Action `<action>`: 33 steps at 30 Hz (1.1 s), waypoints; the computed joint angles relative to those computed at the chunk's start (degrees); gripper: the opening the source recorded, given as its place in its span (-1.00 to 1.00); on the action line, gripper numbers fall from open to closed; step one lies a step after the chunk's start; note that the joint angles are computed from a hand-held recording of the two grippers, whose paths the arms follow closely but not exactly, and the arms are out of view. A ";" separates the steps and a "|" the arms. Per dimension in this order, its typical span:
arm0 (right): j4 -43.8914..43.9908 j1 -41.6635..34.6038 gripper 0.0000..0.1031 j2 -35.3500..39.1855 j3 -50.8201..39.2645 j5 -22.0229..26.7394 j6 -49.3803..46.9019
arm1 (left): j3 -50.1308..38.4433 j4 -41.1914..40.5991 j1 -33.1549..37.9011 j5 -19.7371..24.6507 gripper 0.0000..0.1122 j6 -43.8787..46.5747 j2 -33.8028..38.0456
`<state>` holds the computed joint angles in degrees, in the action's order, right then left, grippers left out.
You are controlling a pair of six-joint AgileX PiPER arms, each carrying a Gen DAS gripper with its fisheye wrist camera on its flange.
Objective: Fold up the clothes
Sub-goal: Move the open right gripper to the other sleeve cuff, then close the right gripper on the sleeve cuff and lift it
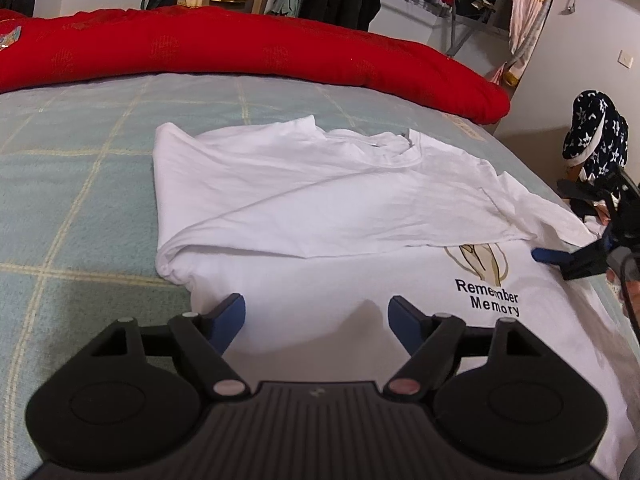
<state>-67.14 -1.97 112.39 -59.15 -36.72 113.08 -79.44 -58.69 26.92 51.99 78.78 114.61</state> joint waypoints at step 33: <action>5.90 2.90 0.78 10.12 -10.89 1.70 -10.97 | -2.84 -1.22 1.13 3.18 0.42 -1.31 2.60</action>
<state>-61.24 0.93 122.51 -70.05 -35.02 102.11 -82.27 -59.91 28.05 55.18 77.48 117.21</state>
